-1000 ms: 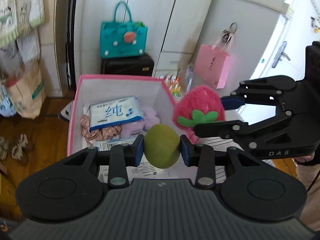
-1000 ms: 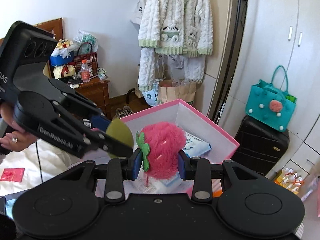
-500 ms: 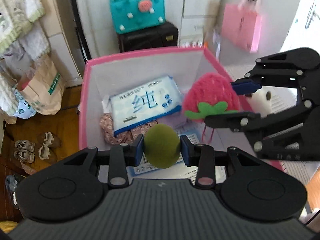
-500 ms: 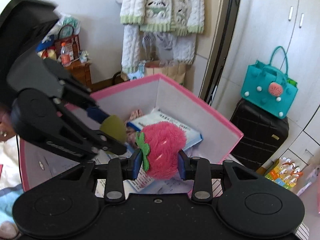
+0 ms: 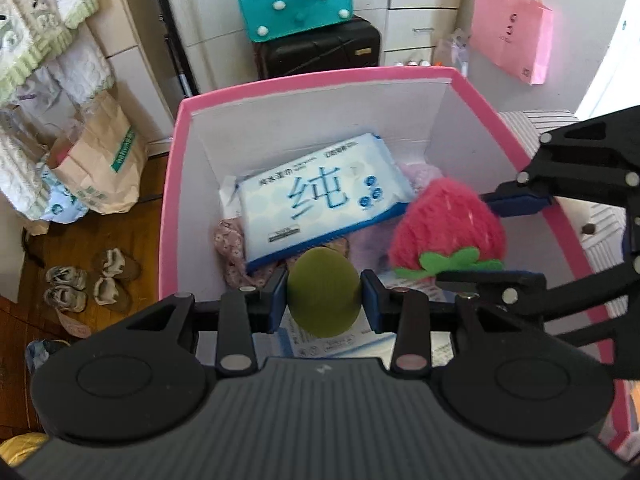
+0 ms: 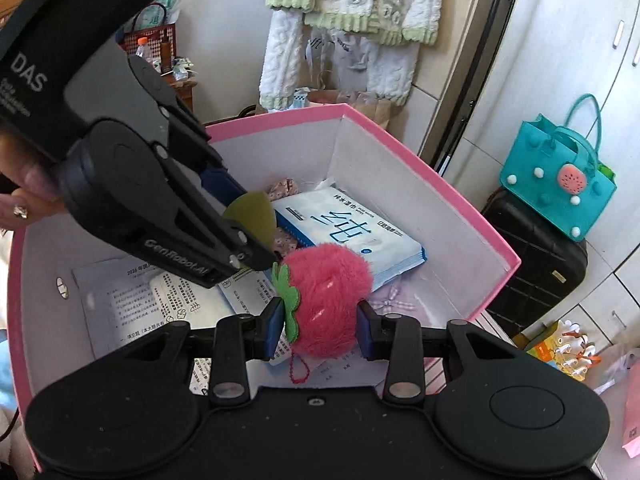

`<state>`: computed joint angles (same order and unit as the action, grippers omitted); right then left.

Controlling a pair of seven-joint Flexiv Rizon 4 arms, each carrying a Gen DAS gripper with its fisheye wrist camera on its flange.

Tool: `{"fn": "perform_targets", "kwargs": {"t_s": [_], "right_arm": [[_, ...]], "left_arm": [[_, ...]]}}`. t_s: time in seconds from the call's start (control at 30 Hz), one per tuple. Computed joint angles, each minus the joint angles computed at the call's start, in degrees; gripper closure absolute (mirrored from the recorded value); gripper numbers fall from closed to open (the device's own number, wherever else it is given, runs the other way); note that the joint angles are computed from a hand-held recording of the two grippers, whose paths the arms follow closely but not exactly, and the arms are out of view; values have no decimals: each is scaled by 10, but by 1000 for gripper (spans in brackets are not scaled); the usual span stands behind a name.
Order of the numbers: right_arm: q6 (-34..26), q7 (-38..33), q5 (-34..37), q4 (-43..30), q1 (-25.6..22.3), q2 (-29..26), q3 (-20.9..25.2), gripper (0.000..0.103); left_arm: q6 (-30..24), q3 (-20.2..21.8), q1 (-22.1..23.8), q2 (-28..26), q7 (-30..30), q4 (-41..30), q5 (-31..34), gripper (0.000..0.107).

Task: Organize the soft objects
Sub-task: 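Open the left gripper over the box while the right gripper releases the strawberry, then withdraw both open grippers from the pink box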

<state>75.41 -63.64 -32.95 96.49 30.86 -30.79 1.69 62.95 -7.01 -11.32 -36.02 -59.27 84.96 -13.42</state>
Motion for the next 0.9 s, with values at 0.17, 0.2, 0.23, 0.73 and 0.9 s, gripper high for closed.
{"fn": "perform_targets", "kwargs": {"t_s": [0.17,0.2,0.23,0.73,0.9], "right_arm": [[4,-1,20,-15,-6,-14,8,58],[9,0,26,-14,-8,-14,10,57],[11,-3,36,-16,-14,-14,17,57],[87,51,84,98,-19,90,29,48],[122,98,37,161,4,145,0,48]], "left_arm": [[41,-14,5,8,6,26,-11,59],[53,-14,5,11,5,32,-12,59],[67,-20,9,14,9,41,-17,56],[180,-98,63,145,97,210,-109,41],[168,-107,66,203,154,254,-163,41]]}}
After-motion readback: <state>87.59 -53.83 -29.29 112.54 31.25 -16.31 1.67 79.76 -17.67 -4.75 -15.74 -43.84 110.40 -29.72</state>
